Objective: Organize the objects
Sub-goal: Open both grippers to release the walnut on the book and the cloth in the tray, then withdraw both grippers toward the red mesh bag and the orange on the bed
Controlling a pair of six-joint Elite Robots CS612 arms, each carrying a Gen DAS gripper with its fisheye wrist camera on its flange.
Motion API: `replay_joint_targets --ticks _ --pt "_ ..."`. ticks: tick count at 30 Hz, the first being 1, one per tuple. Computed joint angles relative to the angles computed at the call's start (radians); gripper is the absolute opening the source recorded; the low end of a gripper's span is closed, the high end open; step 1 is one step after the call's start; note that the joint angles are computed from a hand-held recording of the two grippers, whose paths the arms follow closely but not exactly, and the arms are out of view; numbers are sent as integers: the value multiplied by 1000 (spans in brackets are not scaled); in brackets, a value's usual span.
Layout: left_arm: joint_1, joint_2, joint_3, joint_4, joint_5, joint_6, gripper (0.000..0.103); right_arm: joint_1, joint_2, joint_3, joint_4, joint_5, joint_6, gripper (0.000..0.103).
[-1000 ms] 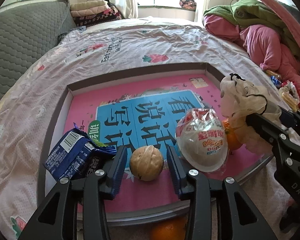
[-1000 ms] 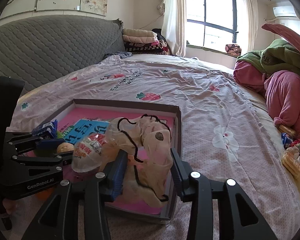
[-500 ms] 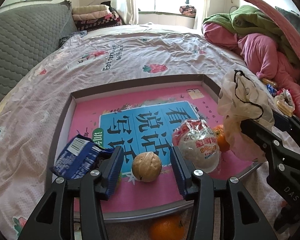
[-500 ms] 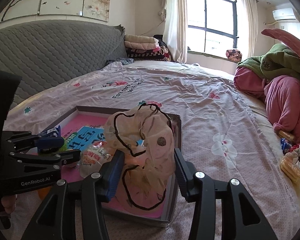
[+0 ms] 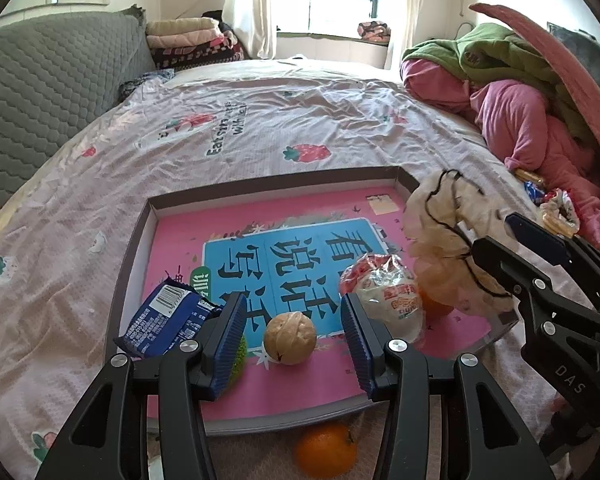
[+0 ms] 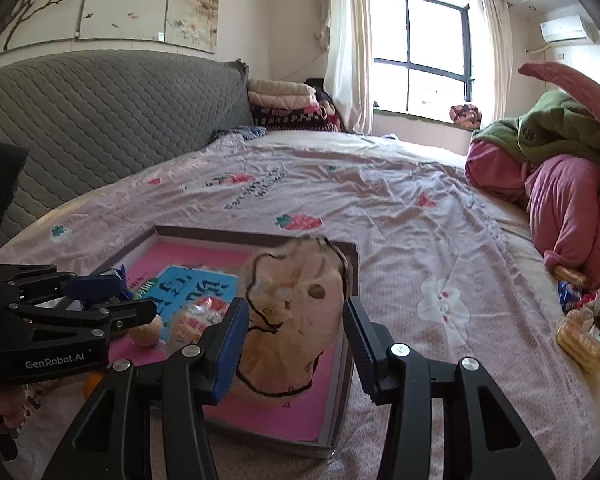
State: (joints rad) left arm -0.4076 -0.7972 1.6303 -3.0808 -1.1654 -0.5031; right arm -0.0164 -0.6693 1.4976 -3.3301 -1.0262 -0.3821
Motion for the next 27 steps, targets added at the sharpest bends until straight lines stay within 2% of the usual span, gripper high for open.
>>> replay_joint_targets --ticks 4,15,19,27 --pt "-3 -8 8 -12 4 2 50 -2 -4 8 -35 17 2 49" --pt "-7 -30 33 -28 20 -13 51 -4 -8 14 -42 29 2 49" --pt "-8 -37 43 -29 28 -24 59 -3 -11 18 -43 34 -3 49" --pt "-14 -55 63 -36 44 -37 60 -3 -17 29 -45 46 -12 49"
